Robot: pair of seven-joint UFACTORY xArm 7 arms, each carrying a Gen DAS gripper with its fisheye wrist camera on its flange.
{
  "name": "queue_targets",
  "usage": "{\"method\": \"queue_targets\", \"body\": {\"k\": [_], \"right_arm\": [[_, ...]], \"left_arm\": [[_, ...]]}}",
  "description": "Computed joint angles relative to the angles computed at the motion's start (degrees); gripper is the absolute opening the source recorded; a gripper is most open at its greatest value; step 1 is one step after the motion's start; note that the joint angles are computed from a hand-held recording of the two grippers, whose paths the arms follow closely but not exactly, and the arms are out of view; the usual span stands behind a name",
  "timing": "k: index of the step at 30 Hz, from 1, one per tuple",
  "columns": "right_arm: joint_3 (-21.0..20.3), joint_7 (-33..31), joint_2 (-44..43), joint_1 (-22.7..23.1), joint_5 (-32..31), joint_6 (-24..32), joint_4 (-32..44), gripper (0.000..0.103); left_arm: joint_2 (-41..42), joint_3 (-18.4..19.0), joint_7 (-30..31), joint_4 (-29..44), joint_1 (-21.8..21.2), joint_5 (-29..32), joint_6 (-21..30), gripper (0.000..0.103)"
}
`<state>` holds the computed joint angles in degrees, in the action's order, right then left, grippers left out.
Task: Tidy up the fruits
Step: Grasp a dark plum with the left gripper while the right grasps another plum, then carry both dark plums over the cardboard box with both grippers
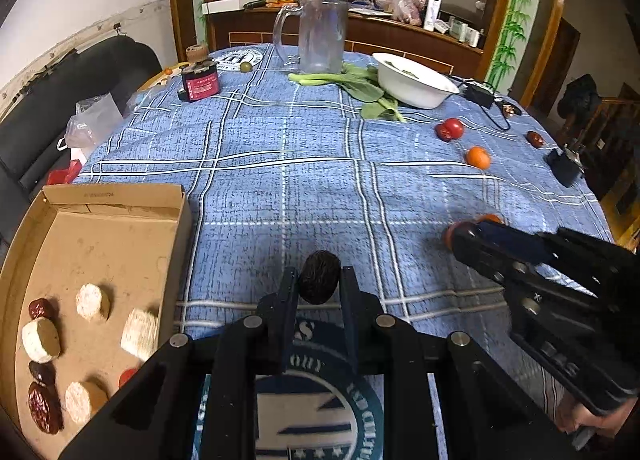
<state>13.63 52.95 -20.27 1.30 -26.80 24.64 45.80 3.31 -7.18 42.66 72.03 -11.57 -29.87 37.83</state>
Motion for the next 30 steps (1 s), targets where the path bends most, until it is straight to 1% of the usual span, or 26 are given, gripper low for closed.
{"method": "queue_targets", "body": {"k": [5, 9, 12, 15, 19, 23, 30], "right_arm": [[4.02, 6.69, -4.78, -0.59, -1.03, -1.55, -2.79, 0.025], [7.64, 10.88, -5.46, -1.00, -2.70, 0.05, -2.13, 0.025], [8.93, 14.17, -5.64, -0.78, -3.54, -0.70, -2.00, 0.025], [9.92, 15.91, -4.79, -0.38, -4.32, -0.74, -1.10, 0.025], [10.69, 17.73, -2.53, 0.38, -6.24, -0.12, 1.16, 0.025], [10.90, 19.36, 0.19, 1.83, -8.85, 1.06, 3.84, 0.025], [9.05, 21.12, 5.24, 5.92, -13.44, 2.99, 8.85, 0.025]], "left_arm": [[-3.82, 0.84, 3.40, -3.95, 0.29, -2.45, -1.11, 0.020], [-5.96, 1.97, 5.37, -6.17, 0.25, -3.71, -2.05, 0.020], [-7.47, 2.97, 6.95, -7.71, 0.32, -4.76, -3.06, 0.020], [-8.49, 4.09, 8.54, -8.46, 0.58, -5.83, -3.06, 0.020], [-9.51, 5.26, 10.61, -9.35, 0.98, -7.16, -3.71, 0.020], [-9.53, 6.32, 11.67, -9.02, 1.84, -8.07, -2.93, 0.020], [-8.27, 7.28, 12.24, -7.22, 4.09, -8.66, -2.23, 0.020]]}}
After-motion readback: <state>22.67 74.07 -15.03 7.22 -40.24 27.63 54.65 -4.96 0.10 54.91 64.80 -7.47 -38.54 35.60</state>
